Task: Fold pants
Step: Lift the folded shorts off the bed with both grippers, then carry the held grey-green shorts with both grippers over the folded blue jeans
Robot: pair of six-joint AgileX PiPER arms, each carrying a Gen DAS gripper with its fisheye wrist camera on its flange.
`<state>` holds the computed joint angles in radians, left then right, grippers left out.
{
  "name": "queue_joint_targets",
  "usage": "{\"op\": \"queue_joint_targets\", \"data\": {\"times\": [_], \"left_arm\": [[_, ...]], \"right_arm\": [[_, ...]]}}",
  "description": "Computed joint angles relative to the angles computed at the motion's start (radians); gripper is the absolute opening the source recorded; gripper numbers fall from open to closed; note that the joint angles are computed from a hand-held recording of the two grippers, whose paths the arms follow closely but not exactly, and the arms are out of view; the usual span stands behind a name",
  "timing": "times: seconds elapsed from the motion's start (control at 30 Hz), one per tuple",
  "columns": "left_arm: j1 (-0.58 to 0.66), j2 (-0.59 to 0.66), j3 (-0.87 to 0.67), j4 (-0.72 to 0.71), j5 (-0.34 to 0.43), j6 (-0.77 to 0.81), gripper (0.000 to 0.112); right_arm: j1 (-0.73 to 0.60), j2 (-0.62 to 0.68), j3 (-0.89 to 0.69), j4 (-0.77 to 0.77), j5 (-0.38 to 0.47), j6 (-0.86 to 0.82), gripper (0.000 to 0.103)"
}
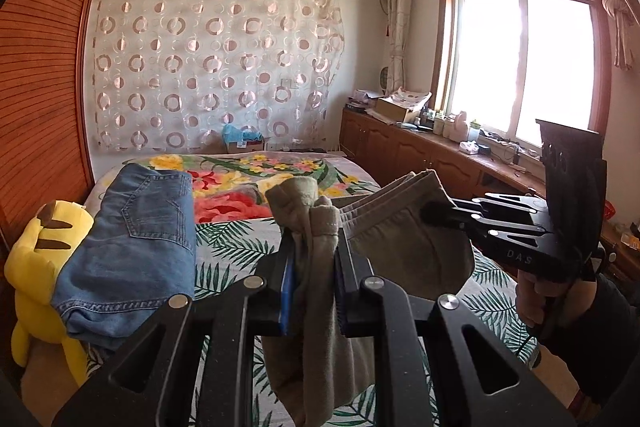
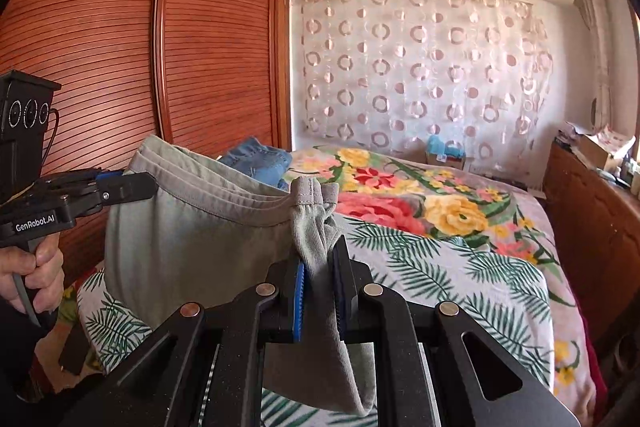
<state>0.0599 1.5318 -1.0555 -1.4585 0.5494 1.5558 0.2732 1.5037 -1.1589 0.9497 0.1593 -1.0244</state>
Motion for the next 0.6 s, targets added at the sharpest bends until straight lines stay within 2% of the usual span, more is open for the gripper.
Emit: {"op": "queue_joint_targets", "data": {"times": [0.13, 0.33, 0.6], "left_arm": [[0.032, 0.056, -0.053, 0.017, -0.012, -0.025, 0.018], [0.064, 0.130, -0.146, 0.065, -0.025, -0.075, 0.018], [0.101, 0.221, -0.274, 0.143, -0.030, -0.164, 0.018]], "right_arm": [[-0.022, 0.113, -0.145, -0.034, 0.065, 0.010, 0.012], [-0.041, 0.284, -0.398, -0.196, 0.163, 0.141, 0.012], [-0.059, 0.515, -0.768, -0.308, 0.318, 0.244, 0.012]]}}
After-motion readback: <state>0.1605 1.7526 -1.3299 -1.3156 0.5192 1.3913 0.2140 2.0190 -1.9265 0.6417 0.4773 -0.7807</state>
